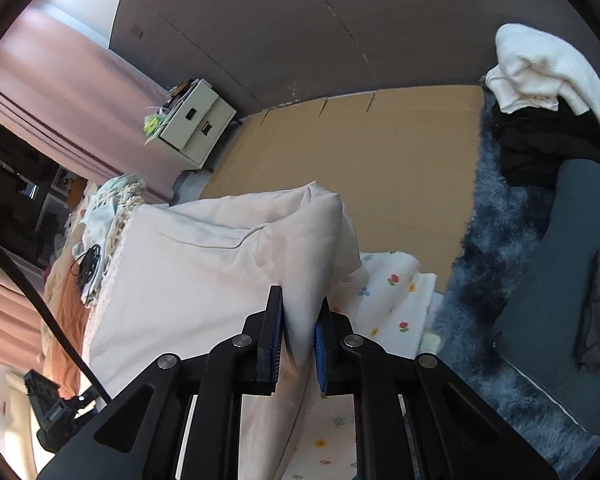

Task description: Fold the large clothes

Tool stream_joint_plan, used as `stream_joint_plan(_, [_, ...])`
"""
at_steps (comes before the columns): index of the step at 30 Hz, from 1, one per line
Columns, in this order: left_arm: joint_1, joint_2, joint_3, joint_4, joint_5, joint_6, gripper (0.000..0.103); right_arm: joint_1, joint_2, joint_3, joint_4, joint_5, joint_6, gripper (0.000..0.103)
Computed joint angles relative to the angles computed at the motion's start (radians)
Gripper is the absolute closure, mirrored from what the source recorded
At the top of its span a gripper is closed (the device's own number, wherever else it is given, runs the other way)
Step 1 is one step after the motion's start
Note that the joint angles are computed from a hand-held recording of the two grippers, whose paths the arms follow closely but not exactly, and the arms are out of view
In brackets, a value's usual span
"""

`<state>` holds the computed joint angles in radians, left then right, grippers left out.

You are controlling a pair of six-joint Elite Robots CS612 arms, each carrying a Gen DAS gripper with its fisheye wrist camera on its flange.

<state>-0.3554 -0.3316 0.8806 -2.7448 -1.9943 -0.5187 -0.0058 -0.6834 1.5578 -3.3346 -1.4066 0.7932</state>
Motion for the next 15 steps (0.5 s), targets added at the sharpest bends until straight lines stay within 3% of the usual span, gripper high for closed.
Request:
stream_joint_plan(6, [0.000, -0.051, 0.062, 0.014, 0.141, 0.042, 0.044, 0.008, -0.011, -0.014, 0.050, -0.019, 0.025, 0.090])
stream_joint_plan(11, [0.011, -0.105, 0.137, -0.002, 0.130, 0.086, 0.044, 0.012, -0.060, 0.002, 0.155, -0.040, -0.019, 0.079])
stream_joint_plan(12, [0.012, -0.122, 0.163, -0.013, 0.134, 0.092, 0.044, 0.014, -0.071, 0.010, 0.155, -0.048, -0.030, 0.067])
stream_joint_plan(13, [0.012, -0.138, 0.184, -0.022, 0.139, 0.095, 0.044, 0.017, -0.085, 0.023, 0.148, -0.054, -0.043, 0.041])
stream_joint_plan(15, [0.012, -0.162, 0.211, -0.034, 0.144, 0.095, 0.042, 0.024, -0.112, 0.046, 0.136, -0.067, -0.071, 0.017])
